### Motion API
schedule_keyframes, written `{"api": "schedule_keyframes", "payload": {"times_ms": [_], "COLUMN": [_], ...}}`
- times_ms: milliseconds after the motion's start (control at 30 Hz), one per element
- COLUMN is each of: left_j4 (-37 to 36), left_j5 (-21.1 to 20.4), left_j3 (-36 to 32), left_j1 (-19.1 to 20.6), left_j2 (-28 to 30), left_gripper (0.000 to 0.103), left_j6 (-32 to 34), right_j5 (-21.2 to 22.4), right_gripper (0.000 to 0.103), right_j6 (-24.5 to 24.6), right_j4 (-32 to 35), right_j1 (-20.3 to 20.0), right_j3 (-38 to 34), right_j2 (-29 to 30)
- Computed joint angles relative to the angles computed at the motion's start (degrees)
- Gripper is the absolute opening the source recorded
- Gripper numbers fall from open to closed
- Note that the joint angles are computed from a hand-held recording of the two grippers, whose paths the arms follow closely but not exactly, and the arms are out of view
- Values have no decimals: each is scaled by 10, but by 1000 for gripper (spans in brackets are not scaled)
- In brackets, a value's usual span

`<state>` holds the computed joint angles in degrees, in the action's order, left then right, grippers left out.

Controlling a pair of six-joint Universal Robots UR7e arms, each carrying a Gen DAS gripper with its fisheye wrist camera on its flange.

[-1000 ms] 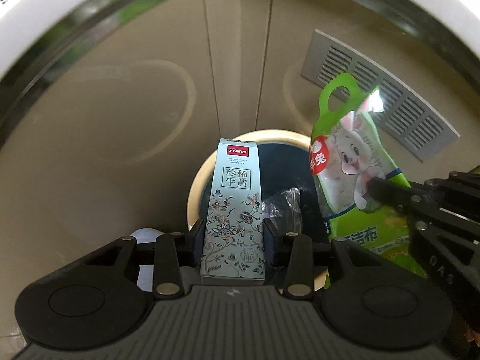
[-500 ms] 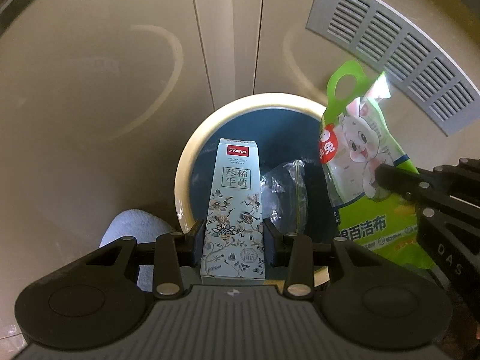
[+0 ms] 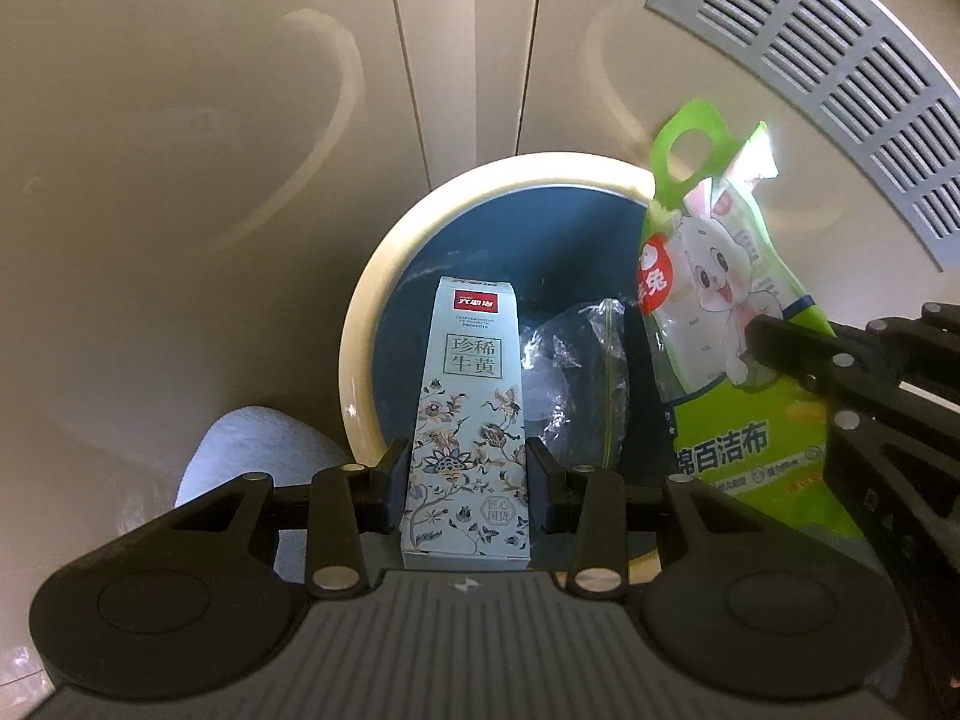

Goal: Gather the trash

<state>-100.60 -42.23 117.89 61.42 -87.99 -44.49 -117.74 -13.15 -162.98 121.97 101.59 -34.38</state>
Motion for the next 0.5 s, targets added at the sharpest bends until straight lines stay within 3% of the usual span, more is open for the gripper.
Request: {"api": "schedule_keyframes", "payload": {"times_ms": [500], "left_j4": [35], "left_j5": [8], "left_j3": [-24], "left_j1": [7], "left_j2": [31], "left_gripper": [44], "left_j6": [-30], "right_j5": [-9], "right_gripper": [3], "right_j6": [19], "right_j4": [45], "right_j1": [-10], "right_j3": [-25], "right_j2": [25]}}
